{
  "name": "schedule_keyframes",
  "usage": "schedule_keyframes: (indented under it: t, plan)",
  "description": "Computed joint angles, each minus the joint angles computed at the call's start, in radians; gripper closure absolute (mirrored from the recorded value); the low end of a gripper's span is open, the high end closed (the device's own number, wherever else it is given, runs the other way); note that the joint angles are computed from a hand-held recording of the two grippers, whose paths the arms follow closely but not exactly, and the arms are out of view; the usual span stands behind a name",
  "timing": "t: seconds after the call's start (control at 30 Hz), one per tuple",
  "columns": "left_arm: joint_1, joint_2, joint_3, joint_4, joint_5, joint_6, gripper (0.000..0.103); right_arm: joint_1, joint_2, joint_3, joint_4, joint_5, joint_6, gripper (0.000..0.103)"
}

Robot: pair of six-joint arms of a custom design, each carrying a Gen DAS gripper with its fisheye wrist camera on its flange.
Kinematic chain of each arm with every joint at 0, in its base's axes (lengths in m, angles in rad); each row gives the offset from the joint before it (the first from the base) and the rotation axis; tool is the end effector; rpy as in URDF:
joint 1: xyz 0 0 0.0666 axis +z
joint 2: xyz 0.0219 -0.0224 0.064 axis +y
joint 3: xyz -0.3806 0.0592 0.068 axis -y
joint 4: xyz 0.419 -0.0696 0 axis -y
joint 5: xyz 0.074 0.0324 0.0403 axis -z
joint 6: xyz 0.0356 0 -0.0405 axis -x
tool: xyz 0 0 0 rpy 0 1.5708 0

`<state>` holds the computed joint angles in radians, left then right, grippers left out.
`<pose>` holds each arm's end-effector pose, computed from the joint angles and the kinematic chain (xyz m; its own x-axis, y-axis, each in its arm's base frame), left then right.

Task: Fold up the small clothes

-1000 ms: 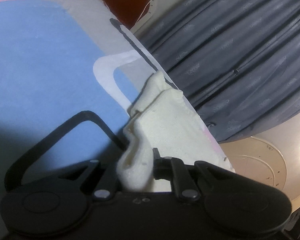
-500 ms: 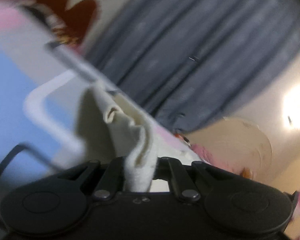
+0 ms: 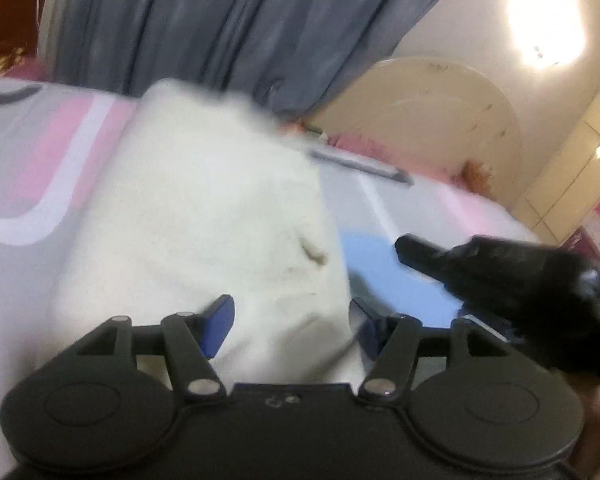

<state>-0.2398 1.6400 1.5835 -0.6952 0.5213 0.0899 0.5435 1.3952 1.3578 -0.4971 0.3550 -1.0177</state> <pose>0.5891 -0.1627 0.4102 -0.7109 0.0937 -0.6970 0.4975 0.7675 -0.4043 0.4631 0.2649 0.4467 -0.4238 0.6761 -0.6027 0.2508 0.7270 0.6392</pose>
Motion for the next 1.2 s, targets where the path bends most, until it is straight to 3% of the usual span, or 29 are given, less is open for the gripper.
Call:
schedule_keyframes:
  t: [0.03, 0.07, 0.1, 0.17, 0.23, 0.33, 0.47, 0.6, 0.8, 0.87, 1.0, 1.2]
  plan:
    - [0.027, -0.022, -0.028, 0.053, 0.074, 0.026, 0.040, -0.002, -0.010, -0.010, 0.000, -0.002, 0.002, 0.082]
    - [0.048, -0.030, -0.033, 0.082, 0.103, 0.053, 0.040, -0.002, -0.023, -0.025, 0.010, 0.000, 0.005, 0.046]
    - [0.069, -0.042, -0.046, 0.120, 0.111, 0.075, 0.039, 0.002, -0.038, -0.049, 0.048, 0.010, 0.022, 0.040]
    - [0.100, -0.036, -0.037, 0.167, 0.033, 0.070, 0.038, 0.004, -0.032, -0.045, 0.072, -0.014, 0.041, 0.043]
    - [0.128, 0.004, 0.010, 0.136, -0.036, 0.068, 0.038, 0.006, -0.018, -0.037, 0.106, -0.058, 0.067, 0.061]
    - [0.158, 0.070, 0.070, 0.092, -0.049, 0.102, 0.038, 0.015, 0.022, 0.006, 0.099, -0.105, 0.120, 0.062]
    - [0.170, 0.110, 0.086, 0.050, -0.038, 0.075, 0.039, 0.020, 0.092, 0.069, 0.045, -0.142, 0.139, 0.062]
    - [0.169, 0.106, 0.055, 0.074, -0.051, 0.063, 0.037, 0.015, 0.118, 0.071, 0.066, -0.173, 0.115, 0.062]
    - [0.171, 0.106, 0.069, 0.059, -0.042, 0.059, 0.037, 0.001, 0.161, 0.126, 0.021, -0.204, 0.129, 0.062]
    - [0.167, 0.110, 0.073, 0.050, -0.039, 0.051, 0.037, 0.005, 0.176, 0.154, -0.007, -0.196, 0.164, 0.090]
    - [0.163, 0.110, 0.087, 0.013, -0.006, 0.043, 0.041, 0.021, 0.165, 0.153, -0.006, -0.154, 0.237, 0.091]
    - [0.130, 0.098, 0.088, -0.014, 0.016, -0.027, 0.041, 0.016, 0.096, 0.085, 0.017, -0.118, 0.244, 0.091]
